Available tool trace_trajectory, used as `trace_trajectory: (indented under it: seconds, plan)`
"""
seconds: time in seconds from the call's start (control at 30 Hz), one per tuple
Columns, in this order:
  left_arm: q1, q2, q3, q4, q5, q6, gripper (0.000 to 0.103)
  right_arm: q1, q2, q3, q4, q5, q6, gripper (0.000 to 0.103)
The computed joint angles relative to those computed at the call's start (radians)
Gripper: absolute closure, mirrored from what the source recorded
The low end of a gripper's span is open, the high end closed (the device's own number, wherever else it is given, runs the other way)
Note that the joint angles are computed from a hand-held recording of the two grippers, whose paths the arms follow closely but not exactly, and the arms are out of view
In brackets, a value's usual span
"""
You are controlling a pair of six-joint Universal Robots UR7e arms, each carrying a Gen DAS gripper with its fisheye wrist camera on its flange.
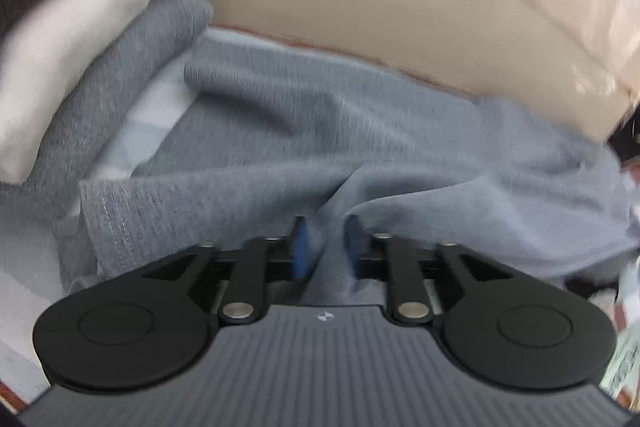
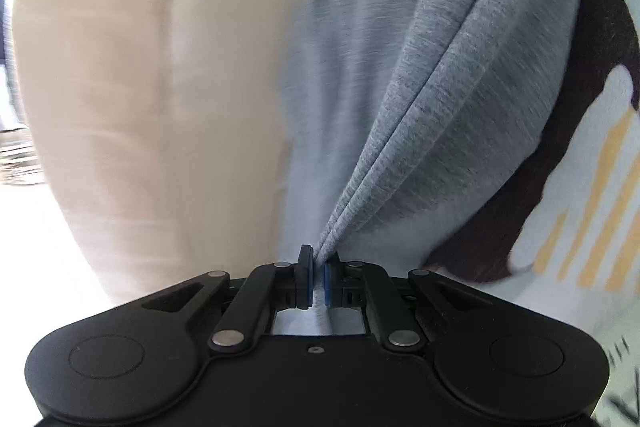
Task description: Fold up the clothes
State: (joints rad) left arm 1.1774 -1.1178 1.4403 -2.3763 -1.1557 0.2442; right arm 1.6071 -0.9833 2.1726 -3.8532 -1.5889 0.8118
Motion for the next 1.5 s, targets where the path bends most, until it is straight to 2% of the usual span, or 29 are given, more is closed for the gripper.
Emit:
trace_trajectory:
  seconds: [0.1,0.17,0.2,0.23,0.3,0.37,0.43,0.5,0.57,0.6,0.67,0.7,0.77,0.83,0.9,0.97,1.03,1.13,1.2,1.27,1.4,1.5]
  plan:
    - [-0.006,-0.023,0.012,0.066,-0.027,0.07,0.061,0.006,-0.055,0.037,-0.01,0.013,-0.079,0.095]
    - [-0.016,-0.05,0.038,0.095,-0.061,0.129,0.056,0.01,-0.065,0.047,-0.018,0.001,-0.089,0.095]
    - [-0.022,-0.062,0.05,0.11,-0.077,0.158,0.047,0.012,-0.067,0.049,-0.015,-0.004,-0.093,0.095]
    - [-0.025,-0.074,0.061,0.132,-0.096,0.19,0.033,0.011,-0.068,0.049,-0.012,0.001,-0.102,0.095]
    - [-0.041,-0.094,0.1,0.183,-0.101,0.289,0.019,0.008,-0.066,0.045,-0.01,0.02,-0.126,0.095]
    - [-0.081,-0.102,0.178,0.154,0.021,0.439,0.019,0.009,-0.069,0.038,0.001,0.026,-0.147,0.095]
    - [-0.113,-0.099,0.262,0.054,0.143,0.58,0.019,0.006,-0.079,0.033,0.017,0.038,-0.165,0.095]
    - [-0.12,-0.093,0.312,-0.061,0.179,0.681,0.015,0.007,-0.086,0.028,0.026,0.047,-0.177,0.095]
    - [-0.115,-0.086,0.302,-0.091,0.173,0.646,0.03,0.007,-0.083,0.025,0.006,0.073,-0.184,0.095]
    - [-0.108,-0.082,0.278,-0.073,0.17,0.581,0.043,0.006,-0.076,0.022,-0.013,0.095,-0.188,0.095]
    - [-0.098,-0.073,0.239,-0.059,0.207,0.474,0.092,0.011,-0.067,0.016,-0.035,0.122,-0.209,0.095]
    - [-0.094,-0.068,0.22,-0.053,0.23,0.424,0.1,0.014,-0.071,0.02,-0.038,0.13,-0.224,0.095]
    - [-0.093,-0.085,0.206,-0.104,0.245,0.378,0.1,0.015,-0.114,0.057,-0.019,0.141,-0.251,0.095]
    - [-0.116,-0.136,0.226,-0.218,0.246,0.383,0.1,-0.004,-0.191,0.106,0.033,0.167,-0.284,0.095]
    - [-0.149,-0.202,0.243,-0.272,0.249,0.388,0.1,-0.008,-0.262,0.161,0.08,0.185,-0.326,0.095]
    - [-0.172,-0.277,0.256,-0.214,0.251,0.358,0.1,-0.006,-0.262,0.204,0.05,0.21,-0.351,0.095]
    - [-0.185,-0.336,0.266,-0.089,0.278,0.312,0.1,-0.017,-0.258,0.258,0.006,0.239,-0.365,0.095]
    - [-0.2,-0.374,0.274,0.101,0.326,0.263,0.1,-0.023,-0.264,0.328,0.021,0.172,-0.387,0.095]
    - [-0.201,-0.385,0.275,0.204,0.335,0.215,0.1,-0.019,-0.286,0.364,0.057,0.109,-0.403,0.095]
    - [-0.201,-0.387,0.268,0.286,0.328,0.173,0.1,0.008,-0.324,0.378,0.108,0.04,-0.453,0.096]
    - [-0.207,-0.372,0.256,0.398,0.329,0.115,0.1,0.091,-0.393,0.372,0.219,-0.128,-0.57,0.096]
    - [-0.225,-0.379,0.262,0.413,0.34,0.08,0.1,0.087,-0.373,0.339,0.209,-0.141,-0.609,0.096]
